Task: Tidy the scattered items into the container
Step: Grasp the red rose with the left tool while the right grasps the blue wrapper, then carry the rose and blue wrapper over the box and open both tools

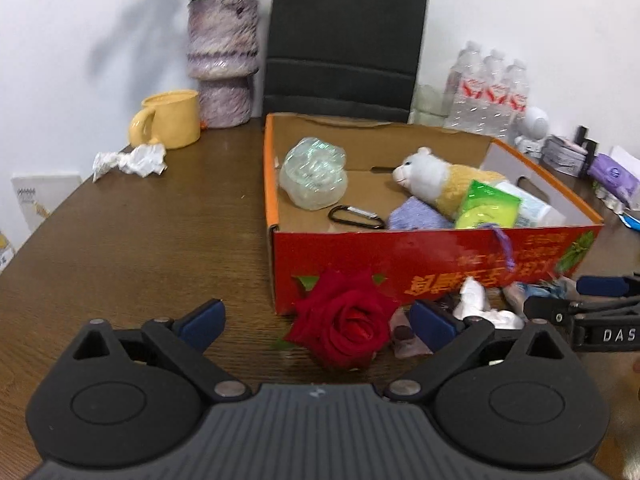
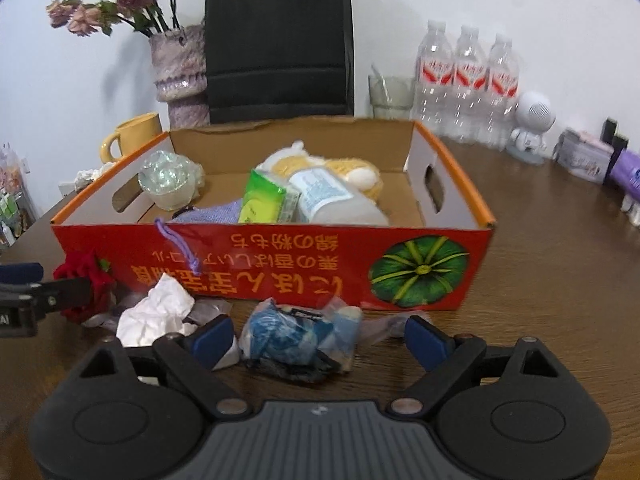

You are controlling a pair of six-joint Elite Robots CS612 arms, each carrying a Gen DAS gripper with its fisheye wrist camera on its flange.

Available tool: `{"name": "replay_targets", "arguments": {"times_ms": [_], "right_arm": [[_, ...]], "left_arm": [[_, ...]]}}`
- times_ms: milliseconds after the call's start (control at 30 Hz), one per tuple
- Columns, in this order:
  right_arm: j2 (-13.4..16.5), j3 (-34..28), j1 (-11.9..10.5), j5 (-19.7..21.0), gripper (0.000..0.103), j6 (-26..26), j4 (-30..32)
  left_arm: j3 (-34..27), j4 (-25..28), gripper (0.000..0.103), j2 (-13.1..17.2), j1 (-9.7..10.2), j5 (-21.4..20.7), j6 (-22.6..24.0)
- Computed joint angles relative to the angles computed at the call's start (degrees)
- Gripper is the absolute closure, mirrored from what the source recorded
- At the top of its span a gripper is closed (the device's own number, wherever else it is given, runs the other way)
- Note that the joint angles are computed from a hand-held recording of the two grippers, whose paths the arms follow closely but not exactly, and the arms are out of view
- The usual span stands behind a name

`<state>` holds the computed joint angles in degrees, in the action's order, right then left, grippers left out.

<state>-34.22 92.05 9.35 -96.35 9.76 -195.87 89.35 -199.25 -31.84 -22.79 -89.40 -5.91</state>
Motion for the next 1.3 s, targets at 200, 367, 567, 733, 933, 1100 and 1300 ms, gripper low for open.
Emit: {"name": "replay_targets", "arguments": {"times_ms": [200, 367, 567, 733, 933, 1100, 1300], "right_arm": [[0.2, 0.5, 0.1, -0.4, 0.053, 0.1, -1.5], [-0.3, 2.6, -0.4, 2.2, 0.079, 1.4, -4.8], [-0.9, 4.8, -0.4, 2.8, 0.087, 1.1, -9.0], [-1.6, 7.1, -0.5, 3.2, 0.087, 2.1, -13.9], [-2.8, 8.3, -1.2, 4.5, 0.087, 1.5, -16.1], [-3.3, 6.0, -1.8, 3.5, 0.087, 0.3, -17.0], [-1.6, -1.7, -2.7, 3.3, 0.087, 0.4, -13.3]], "left_arm": [[-1.0, 2.0, 0.053, 0.6, 0.55, -3.7, -1.6], [0.4, -0.9, 0.06, 0.5, 0.18, -3.1, -0.2], [2.1, -3.2, 0.06, -0.1, 0.57, -4.4, -1.0], [4.1, -5.6, 0.06, -1.2, 1.36, -6.9, -1.5], [5.3, -7.9, 0.06, -2.6, 2.11, -9.8, -2.7], [2.6, -9.4, 0.06, -3.0, 2.35, -12.9, -3.5], [-4.1, -9.3, 0.06, -1.1, 0.52, -9.1, -4.0]]}}
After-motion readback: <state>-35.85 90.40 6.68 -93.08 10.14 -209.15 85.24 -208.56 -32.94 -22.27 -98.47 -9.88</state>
